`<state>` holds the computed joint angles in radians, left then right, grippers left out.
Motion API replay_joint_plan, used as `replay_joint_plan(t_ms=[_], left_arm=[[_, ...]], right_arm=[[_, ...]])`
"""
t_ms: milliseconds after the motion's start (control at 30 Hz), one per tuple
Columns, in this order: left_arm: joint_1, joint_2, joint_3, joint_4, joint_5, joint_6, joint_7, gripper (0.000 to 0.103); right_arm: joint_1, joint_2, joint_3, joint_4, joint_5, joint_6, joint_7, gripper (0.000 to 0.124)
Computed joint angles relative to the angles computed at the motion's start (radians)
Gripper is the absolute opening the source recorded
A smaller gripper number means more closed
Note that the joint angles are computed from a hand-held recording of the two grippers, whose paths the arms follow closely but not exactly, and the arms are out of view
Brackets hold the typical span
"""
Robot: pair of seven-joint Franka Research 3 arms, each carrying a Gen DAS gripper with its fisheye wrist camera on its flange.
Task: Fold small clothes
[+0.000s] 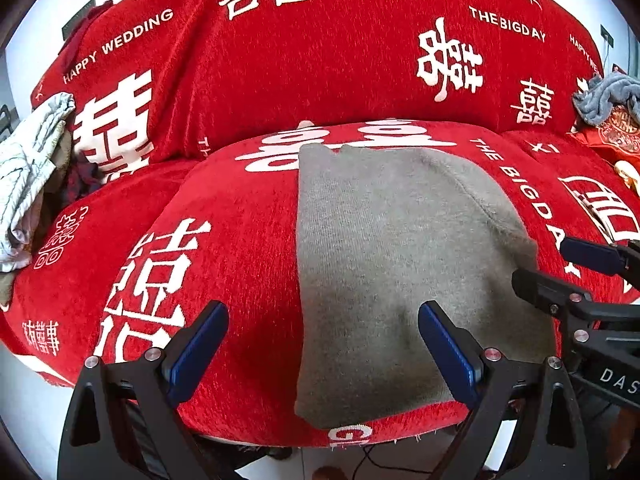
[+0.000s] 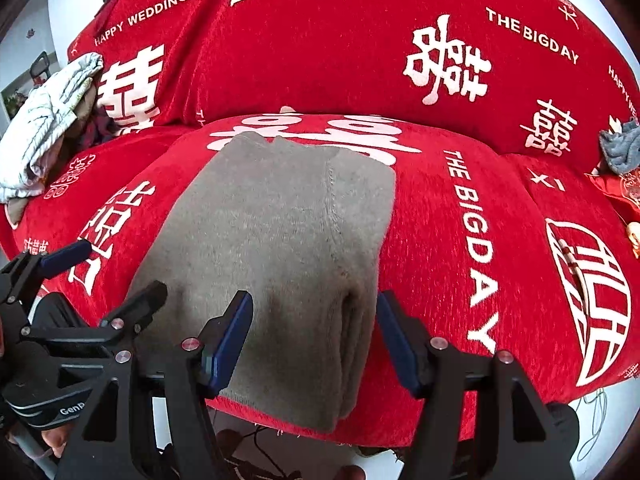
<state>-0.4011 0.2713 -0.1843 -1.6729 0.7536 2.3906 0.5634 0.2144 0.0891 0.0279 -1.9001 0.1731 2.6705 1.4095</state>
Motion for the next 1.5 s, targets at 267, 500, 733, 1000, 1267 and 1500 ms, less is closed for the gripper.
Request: replay_joint_plan(t_ms=[267, 500, 733, 1000, 1267, 1500], left_arm=[[-0.006, -0.015, 0.000, -0.014, 0.035, 0.001, -0.030, 0.096], [-0.006, -0.025, -0.004, -0.020, 0.045, 0.001, -0.038, 0.096], [-0.004, -0.033, -0.008, -0.026, 0.047, 0.004, -0.042, 0.096], [-0.005, -0.031, -0.010, -0.023, 0.043, 0.002, -0.041, 0.096], [-0.004, -0.032, -0.010, -0.025, 0.041, 0.003, -0.037, 0.096], [-0.004, -0.031, -0.011, -0.025, 0.037, 0.003, -0.028, 0.096]], right_arm=[[-0.003, -0.021, -0.002, -0.021, -0.004, 0.011, 0.014, 0.068], [-0.004, -0.039, 0.001, -0.034, -0.001, 0.021, 0.000, 0.068], [-0.004, -0.046, 0.002, -0.038, -0.004, 0.024, 0.000, 0.068], [-0.004, -0.049, 0.003, -0.040, -0.007, 0.025, 0.003, 0.068], [-0.005, -0.049, 0.003, -0.040, -0.006, 0.026, 0.001, 0.068], [-0.005, -0.048, 0.003, -0.040, -0.003, 0.026, -0.003, 0.068]])
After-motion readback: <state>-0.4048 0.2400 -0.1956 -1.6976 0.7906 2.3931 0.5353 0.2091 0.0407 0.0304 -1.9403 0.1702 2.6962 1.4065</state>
